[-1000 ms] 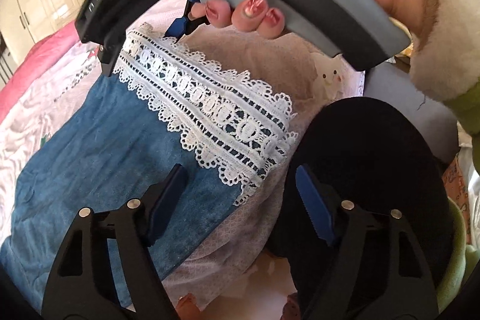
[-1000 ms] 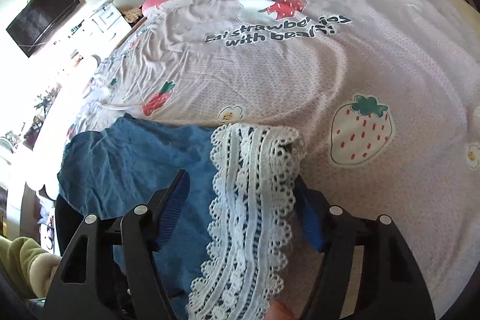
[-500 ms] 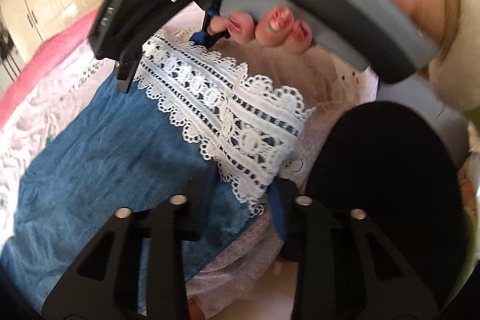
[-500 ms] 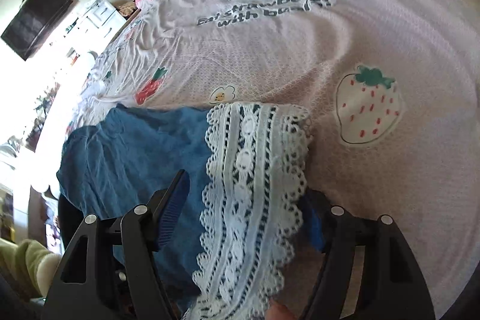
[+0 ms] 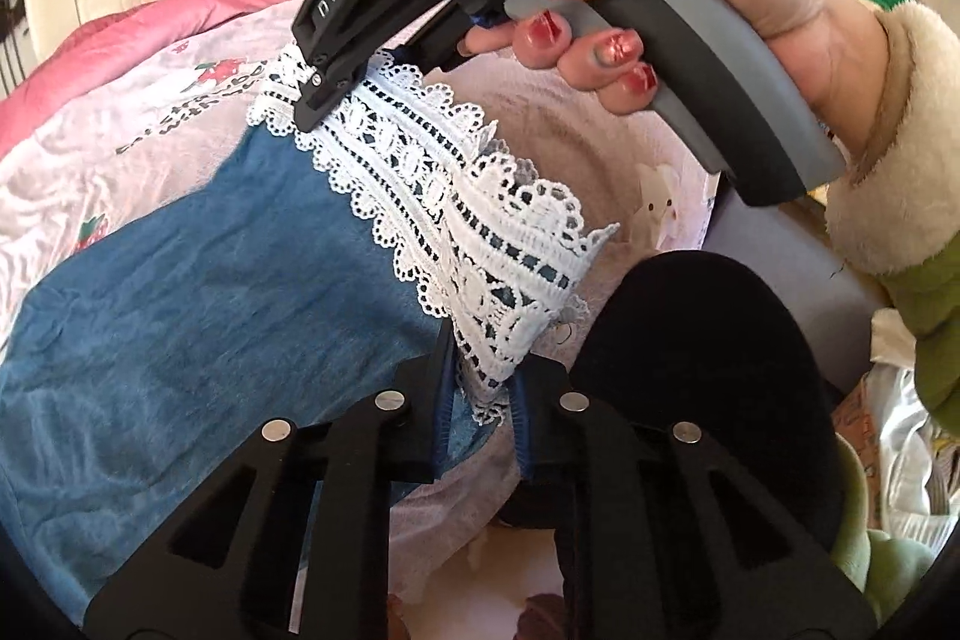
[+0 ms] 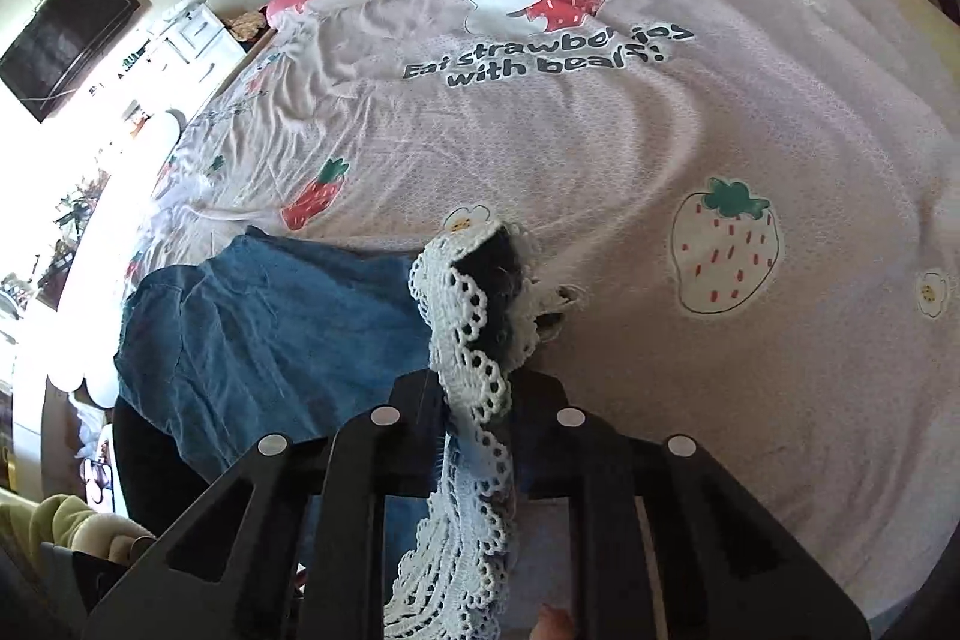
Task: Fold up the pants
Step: 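Grasp the lace hem with the right gripper while the left gripper grasps the denim, then fold the lace leg over the other leg with the right gripper while the left gripper holds the denim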
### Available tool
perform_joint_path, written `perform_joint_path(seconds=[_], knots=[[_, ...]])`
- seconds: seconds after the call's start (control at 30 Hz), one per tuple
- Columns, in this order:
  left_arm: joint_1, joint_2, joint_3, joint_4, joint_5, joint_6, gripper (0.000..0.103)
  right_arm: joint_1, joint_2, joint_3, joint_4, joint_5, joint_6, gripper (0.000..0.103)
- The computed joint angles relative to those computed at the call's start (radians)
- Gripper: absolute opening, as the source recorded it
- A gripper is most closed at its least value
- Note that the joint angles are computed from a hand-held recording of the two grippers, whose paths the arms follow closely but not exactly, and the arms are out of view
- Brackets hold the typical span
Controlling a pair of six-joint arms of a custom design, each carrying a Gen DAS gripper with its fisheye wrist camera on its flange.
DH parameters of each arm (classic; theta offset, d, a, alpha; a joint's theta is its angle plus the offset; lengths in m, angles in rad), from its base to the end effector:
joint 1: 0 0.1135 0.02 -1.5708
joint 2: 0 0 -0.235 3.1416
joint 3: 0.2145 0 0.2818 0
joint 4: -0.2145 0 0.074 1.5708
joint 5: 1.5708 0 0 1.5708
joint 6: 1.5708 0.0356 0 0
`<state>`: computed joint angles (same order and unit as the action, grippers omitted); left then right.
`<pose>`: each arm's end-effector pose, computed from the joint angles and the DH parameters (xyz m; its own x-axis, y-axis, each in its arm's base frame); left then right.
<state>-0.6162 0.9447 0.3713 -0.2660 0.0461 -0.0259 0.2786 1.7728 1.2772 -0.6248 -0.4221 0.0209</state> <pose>0.1780 -0.1281 0.1234 -0.6228 0.4093 -0.6668 0.5865 0.8083 -0.0516 0.3654 0.1197 0.1697 -0.8742 -0.2302 -0.4275 -0.4041 0.8330 0.3778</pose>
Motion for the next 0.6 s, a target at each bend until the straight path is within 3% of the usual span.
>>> perform_joint_path(seconds=[0.13,0.27,0.4,0.6], knots=[[0.048,-0.021,0.000,-0.016,0.039,0.010,0.009,0.018,0.037,0.037,-0.028,0.035,0.032,0.019],[0.066,-0.053,-0.010,-0.020,0.056,-0.001,0.009,0.038,-0.004,0.034,-0.017,0.027,0.063,0.012],[0.108,-0.160,-0.048,-0.063,0.080,0.015,0.009,0.092,-0.025,0.064,-0.032,0.066,0.092,0.011],[0.208,-0.421,-0.114,-0.231,0.132,0.029,0.009,0.191,0.025,0.166,-0.060,0.112,0.147,0.011]])
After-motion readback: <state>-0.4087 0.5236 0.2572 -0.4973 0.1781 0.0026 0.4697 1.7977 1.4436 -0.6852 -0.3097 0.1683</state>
